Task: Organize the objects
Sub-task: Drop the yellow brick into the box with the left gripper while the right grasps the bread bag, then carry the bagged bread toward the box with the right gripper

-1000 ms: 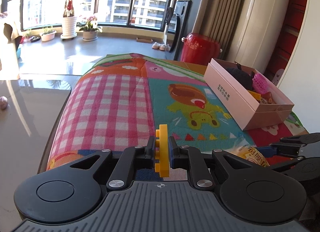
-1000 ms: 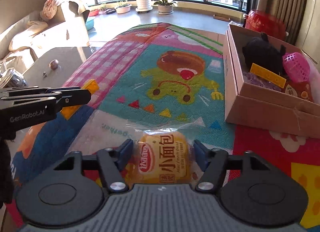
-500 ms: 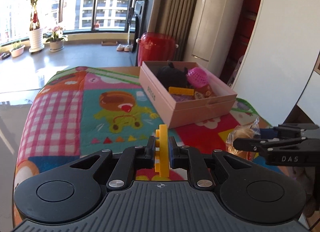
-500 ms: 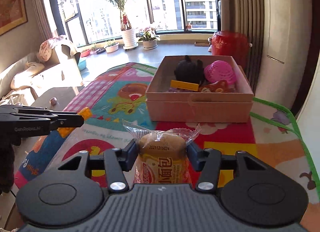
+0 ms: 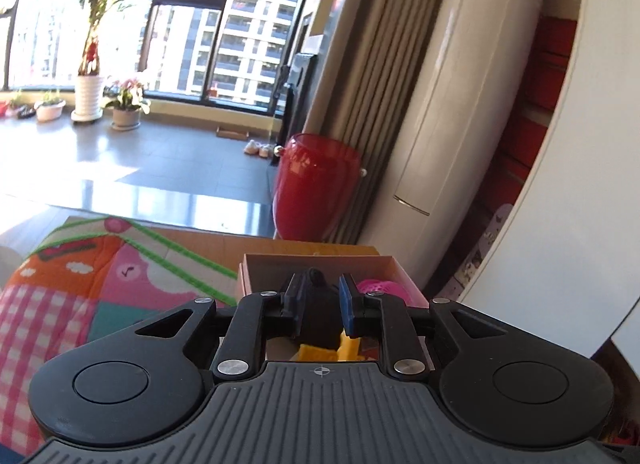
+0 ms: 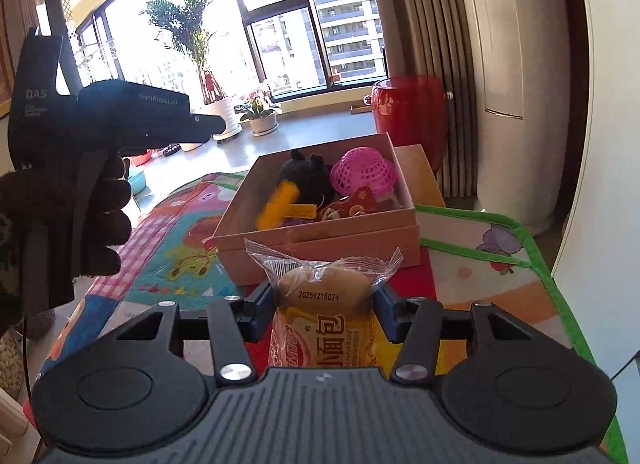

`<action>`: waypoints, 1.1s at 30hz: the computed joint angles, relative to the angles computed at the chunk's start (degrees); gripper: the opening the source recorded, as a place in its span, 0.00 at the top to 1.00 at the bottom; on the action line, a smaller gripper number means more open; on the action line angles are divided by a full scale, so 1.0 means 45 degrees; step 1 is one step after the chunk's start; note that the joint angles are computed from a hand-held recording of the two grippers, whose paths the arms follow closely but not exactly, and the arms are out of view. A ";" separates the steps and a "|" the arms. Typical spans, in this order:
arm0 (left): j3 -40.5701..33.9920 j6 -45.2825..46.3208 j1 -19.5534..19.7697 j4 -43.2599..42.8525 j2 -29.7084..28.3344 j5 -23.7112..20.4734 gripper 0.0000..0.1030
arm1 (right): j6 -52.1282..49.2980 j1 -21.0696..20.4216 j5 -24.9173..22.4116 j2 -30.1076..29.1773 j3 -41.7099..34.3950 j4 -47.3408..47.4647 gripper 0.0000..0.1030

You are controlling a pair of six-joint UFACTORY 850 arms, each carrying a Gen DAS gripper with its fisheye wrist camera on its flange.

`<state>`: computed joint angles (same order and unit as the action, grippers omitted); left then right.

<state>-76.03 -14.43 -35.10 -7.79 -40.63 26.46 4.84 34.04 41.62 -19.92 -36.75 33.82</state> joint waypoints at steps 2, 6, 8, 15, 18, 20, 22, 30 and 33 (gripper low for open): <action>0.0389 -0.1273 0.0307 0.0654 0.0105 0.0286 0.80 | -0.0104 -0.0142 -0.0024 0.0111 -0.0022 0.0118 0.50; 0.1447 -0.0898 0.0651 0.0575 0.0451 0.0654 0.80 | -0.0251 -0.0608 -0.0163 0.0563 -0.0193 0.0043 0.50; 0.2084 -0.1853 0.0894 0.1614 0.0680 0.0765 0.80 | -0.0549 -0.0801 -0.0115 0.0757 -0.0479 0.0171 0.50; 0.3149 -0.3752 0.1209 0.3612 0.0951 0.0828 0.80 | -0.0957 -0.1611 -0.2236 -0.0490 -0.3887 -0.1098 0.48; 0.3016 -0.3849 0.1211 0.3494 0.0871 0.0343 0.80 | -0.2703 -0.1682 -0.3600 -0.2166 -0.6094 0.0403 0.20; 0.2960 -0.3779 0.1192 0.3339 0.0860 0.0077 0.80 | -0.2859 -0.1833 -0.4061 -0.2736 -0.6657 0.0873 0.20; 0.2893 -0.4003 0.1182 0.3680 0.0829 0.0063 0.80 | -0.1796 -0.2000 -0.3964 -0.2710 -0.6332 0.0157 0.20; 0.2070 -0.3916 0.0641 0.3813 0.0325 0.0134 0.80 | -0.4332 -0.1478 -0.0862 -0.1666 -0.3027 0.1927 0.14; 0.1403 -0.2482 0.0336 0.2533 -0.0088 -0.0079 0.80 | -0.5208 -0.1348 -0.0517 -0.1867 -0.2443 0.2393 0.14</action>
